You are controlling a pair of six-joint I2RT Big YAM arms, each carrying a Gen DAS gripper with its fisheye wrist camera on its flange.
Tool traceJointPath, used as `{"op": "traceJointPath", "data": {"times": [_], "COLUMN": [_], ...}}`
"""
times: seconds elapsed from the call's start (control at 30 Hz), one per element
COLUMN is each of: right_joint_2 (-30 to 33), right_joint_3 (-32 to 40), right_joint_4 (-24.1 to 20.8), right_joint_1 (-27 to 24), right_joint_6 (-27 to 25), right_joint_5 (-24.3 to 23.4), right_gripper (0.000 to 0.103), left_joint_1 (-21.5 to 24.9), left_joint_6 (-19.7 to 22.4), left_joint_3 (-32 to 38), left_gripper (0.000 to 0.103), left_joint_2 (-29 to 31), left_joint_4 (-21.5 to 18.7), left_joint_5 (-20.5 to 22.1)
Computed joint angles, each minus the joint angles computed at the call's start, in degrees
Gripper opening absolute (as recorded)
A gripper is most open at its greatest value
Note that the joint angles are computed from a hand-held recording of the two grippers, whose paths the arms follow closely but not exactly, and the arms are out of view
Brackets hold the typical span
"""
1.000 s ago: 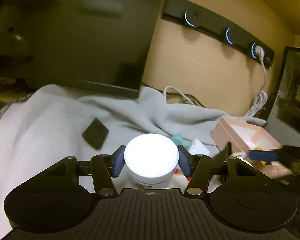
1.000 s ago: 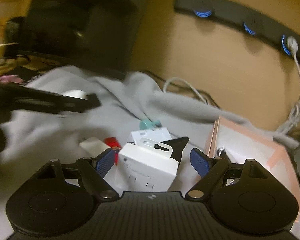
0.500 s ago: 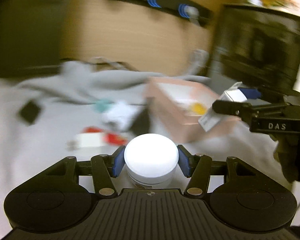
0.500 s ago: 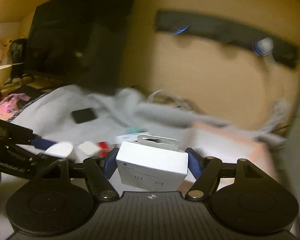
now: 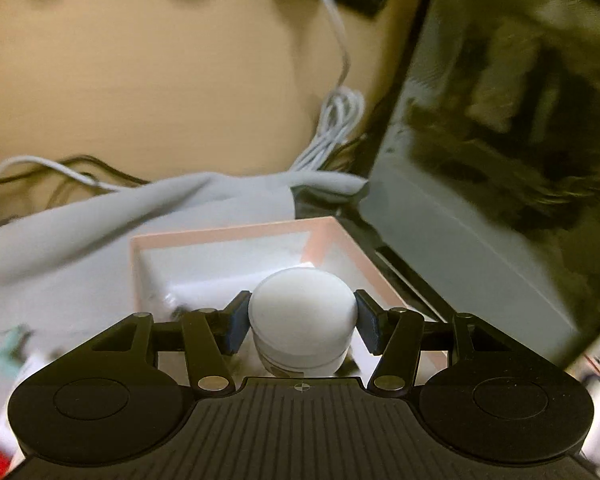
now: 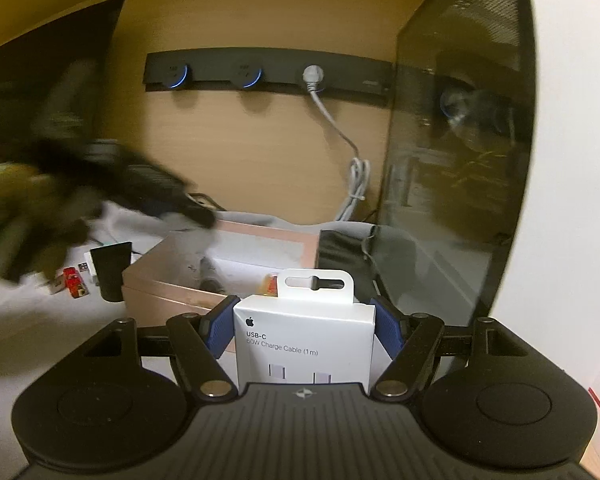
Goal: Organize rigid objects
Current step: 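Lower the white jar into the pink box with the left tool while the right tool carries the cable box, then lower the Apple cable box into the pink box and open the right tool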
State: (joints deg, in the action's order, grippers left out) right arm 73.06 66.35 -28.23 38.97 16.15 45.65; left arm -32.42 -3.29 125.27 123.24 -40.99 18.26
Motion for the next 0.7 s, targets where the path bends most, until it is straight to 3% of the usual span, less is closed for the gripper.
{"op": "traceJointPath", "data": {"times": [0.13,0.2,0.27,0.33,0.43,0.57,0.7], "right_joint_2": [-0.9,-0.8,-0.3,0.2,1.0,2.8,6.4], "right_joint_3": [-1.5,-1.6,-1.5,-1.3,-0.7,1.5,6.3], "right_joint_4": [1.6,1.6,1.5,1.1,0.5,1.1,3.6], "right_joint_1": [-0.8,-1.0,-1.3,-1.8,-2.5,-3.6,-5.6], "right_joint_6": [-0.4,-0.8,-1.2,-1.2,-0.1,-0.8,-3.8], "right_joint_5": [-1.5,-2.0,-2.7,-3.6,-4.8,-6.4,-10.4], "right_gripper": [0.071,0.071,0.071,0.071,0.071,0.071,0.071], "left_joint_1": [-2.2,-2.3,-1.8,-1.4,0.1,2.8,5.8], "left_joint_6": [3.1,3.1,1.2,0.2,-2.6,-6.3,-7.3], "left_joint_3": [18.2,26.7,30.5,24.0,6.2,-13.9,-32.9], "left_gripper": [0.060,0.059,0.060,0.058,0.058,0.058,0.058], "left_joint_2": [11.6,16.5,18.5,14.9,4.9,-7.1,-17.9], "left_joint_4": [-9.1,-14.9,-16.9,-12.3,0.8,15.2,28.0], "left_joint_5": [-7.1,-8.6,-7.8,-7.6,-4.6,0.6,5.2]}}
